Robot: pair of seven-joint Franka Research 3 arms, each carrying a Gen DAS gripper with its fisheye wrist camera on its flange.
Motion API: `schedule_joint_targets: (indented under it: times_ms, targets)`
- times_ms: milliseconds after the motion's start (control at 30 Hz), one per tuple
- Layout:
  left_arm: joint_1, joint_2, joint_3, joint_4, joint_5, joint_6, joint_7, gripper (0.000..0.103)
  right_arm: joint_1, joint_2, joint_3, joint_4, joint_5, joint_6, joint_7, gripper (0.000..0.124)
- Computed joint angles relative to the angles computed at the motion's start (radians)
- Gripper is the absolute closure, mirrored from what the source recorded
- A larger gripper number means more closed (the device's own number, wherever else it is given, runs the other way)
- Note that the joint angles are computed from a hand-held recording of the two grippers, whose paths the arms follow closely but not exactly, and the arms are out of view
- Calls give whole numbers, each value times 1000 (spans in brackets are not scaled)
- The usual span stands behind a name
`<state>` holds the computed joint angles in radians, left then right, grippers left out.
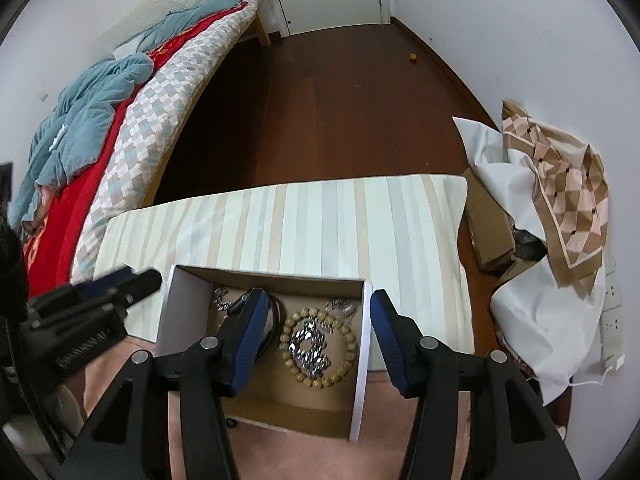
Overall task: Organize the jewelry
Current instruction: 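Carry the necklace and earring into the white box and open both tools, then withdraw both open tools from the box back over the table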
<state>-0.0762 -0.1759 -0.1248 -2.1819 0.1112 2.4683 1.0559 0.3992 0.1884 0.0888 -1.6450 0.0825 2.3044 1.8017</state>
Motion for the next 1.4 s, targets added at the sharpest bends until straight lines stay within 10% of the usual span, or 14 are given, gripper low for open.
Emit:
schedule_joint_targets:
  times_ms: [333,1400]
  targets:
    - [19,-130,-50,-111,228,-70,-179,2,17,-120,16,-148,-112,-34,102,24]
    - [-82,-533,-103,-225,259,-283,-273,1,-27,-524,159,-332,-302,-127,277,21]
